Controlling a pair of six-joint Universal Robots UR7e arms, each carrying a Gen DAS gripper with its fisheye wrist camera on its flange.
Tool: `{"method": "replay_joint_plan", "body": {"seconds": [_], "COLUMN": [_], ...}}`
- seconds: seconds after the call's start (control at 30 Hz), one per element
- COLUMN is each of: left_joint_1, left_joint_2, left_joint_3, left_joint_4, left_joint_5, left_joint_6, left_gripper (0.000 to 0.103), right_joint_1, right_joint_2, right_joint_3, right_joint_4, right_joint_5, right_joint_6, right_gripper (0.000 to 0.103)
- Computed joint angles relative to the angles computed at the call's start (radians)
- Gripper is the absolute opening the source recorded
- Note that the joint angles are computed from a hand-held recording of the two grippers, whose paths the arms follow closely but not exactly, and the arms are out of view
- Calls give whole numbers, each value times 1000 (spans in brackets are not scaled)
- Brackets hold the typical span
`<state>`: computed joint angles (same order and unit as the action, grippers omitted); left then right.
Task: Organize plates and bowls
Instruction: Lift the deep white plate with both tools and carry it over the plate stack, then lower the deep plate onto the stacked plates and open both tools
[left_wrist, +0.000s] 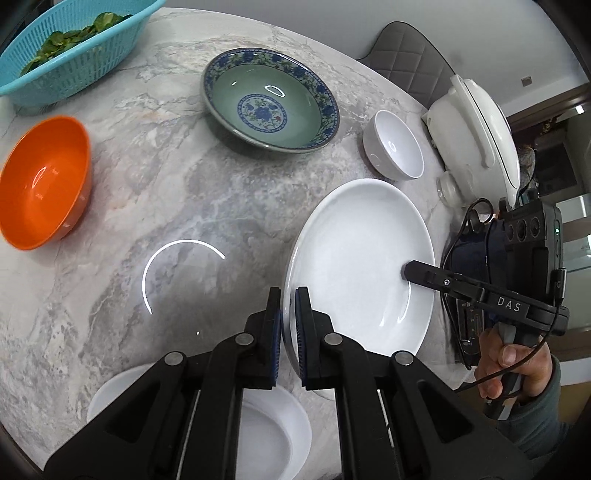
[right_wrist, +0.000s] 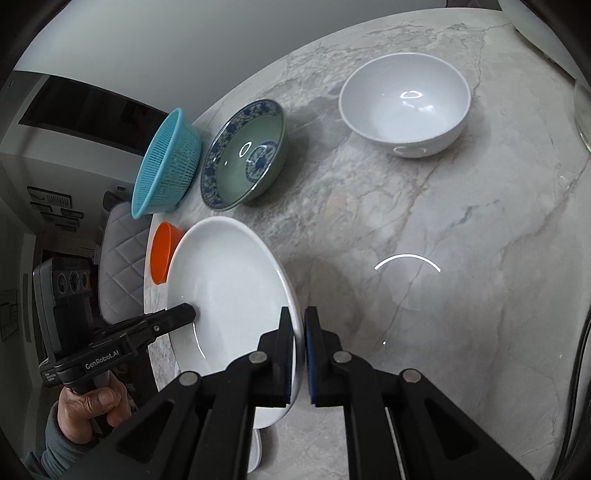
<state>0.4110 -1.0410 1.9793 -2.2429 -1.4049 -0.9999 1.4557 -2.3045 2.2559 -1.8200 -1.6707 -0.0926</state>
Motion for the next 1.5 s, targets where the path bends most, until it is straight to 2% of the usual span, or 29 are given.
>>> {"method": "replay_joint_plan", "body": {"seconds": [0.23,0.4,0.73,0.87,1.03,1.3,1.5], "left_joint_1": [-65,-117,-216,-258,-279,-284,-267], "left_joint_2": [-200,-347,-585,-661,-705,-693,-674], "left_joint_3": [130,198,356,404,439,464,479], "left_joint_4": [71,170,289,322,342,332,302], "left_joint_5": [10,15,-64,-90,-110,-136,-139], "left_joint_6": [-103,-165,-316,-369,-393,-379,-365], "left_gripper": [6,6,6,6,6,6,7], "right_joint_1": [183,294,454,484,504,533,525], "right_joint_2": [28,56,86,94,112,127,120], "right_joint_3": [45,89,183,215,238,262,273], "right_joint_4": [-10,-24,-32,-40,-51,-50,-54], "right_joint_5": [-41,-63,-84,-88,-97,-134,-146], "right_joint_6": [128,210,361,398,423,444,430], "right_gripper": [8,8,8,8,8,8,8]}}
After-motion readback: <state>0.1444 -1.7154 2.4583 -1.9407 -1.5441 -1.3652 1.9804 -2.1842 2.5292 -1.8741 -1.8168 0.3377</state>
